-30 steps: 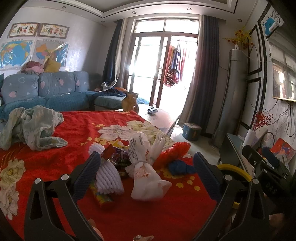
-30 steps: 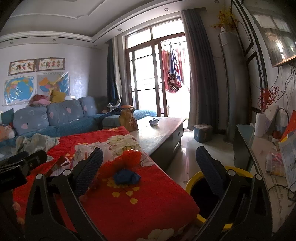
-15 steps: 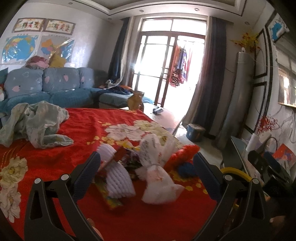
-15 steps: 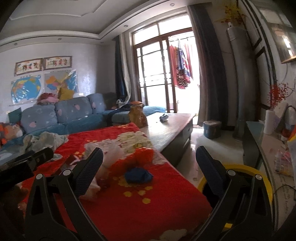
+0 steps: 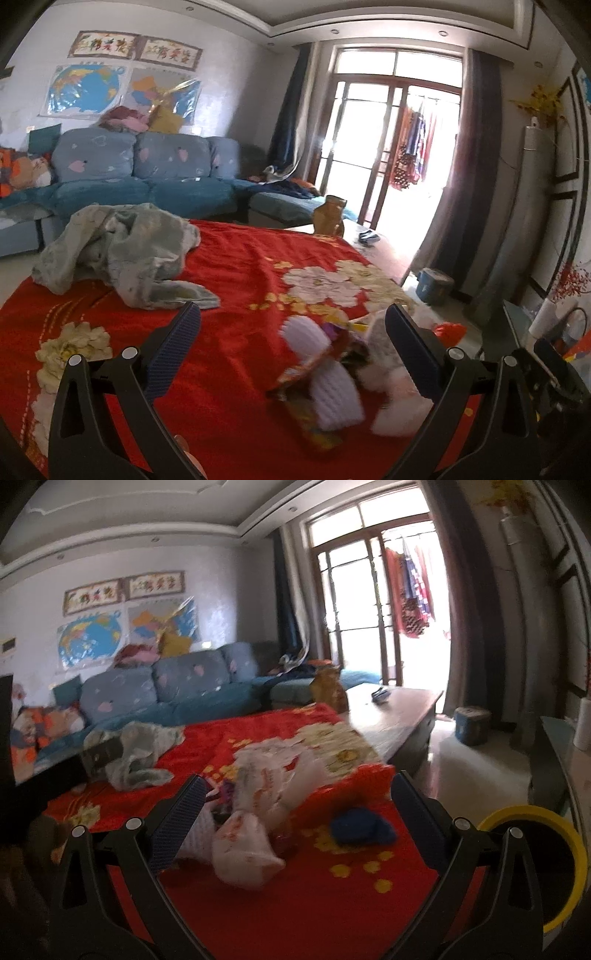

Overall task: Collect trash
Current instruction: 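Grasp the red snack wrapper with the left tool while the right grasps the white plastic bag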

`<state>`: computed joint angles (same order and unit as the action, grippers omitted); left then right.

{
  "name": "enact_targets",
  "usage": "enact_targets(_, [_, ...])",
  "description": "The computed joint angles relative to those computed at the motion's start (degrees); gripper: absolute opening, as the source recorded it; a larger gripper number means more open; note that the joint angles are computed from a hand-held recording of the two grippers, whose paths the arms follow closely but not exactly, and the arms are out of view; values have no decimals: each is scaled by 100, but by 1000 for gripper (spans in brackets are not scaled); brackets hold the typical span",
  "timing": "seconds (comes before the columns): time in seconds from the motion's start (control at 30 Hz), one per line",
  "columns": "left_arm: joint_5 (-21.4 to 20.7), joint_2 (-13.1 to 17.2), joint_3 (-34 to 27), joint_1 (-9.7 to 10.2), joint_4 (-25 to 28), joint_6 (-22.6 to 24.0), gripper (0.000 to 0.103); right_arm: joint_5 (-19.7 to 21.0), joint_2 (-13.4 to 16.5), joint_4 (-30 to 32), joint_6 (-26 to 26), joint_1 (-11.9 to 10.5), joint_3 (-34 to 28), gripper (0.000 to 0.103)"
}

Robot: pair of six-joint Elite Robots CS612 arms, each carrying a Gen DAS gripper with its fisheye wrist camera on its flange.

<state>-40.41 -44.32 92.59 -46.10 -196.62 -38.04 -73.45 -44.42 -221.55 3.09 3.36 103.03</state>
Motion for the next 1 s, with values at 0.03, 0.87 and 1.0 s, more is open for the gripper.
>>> enact_targets(0.03, [-48, -22, 38, 32, 27, -72, 97, 22, 11, 90, -40, 20, -31, 92])
enact_targets(0.87, [-3319, 201, -197, 810, 912, 884, 66, 642, 182, 2453, -978, 200, -534, 79])
enact_targets(1.0, [-3555, 275, -284, 858, 959, 923, 44, 732, 201, 2792, -1011, 194, -603, 70])
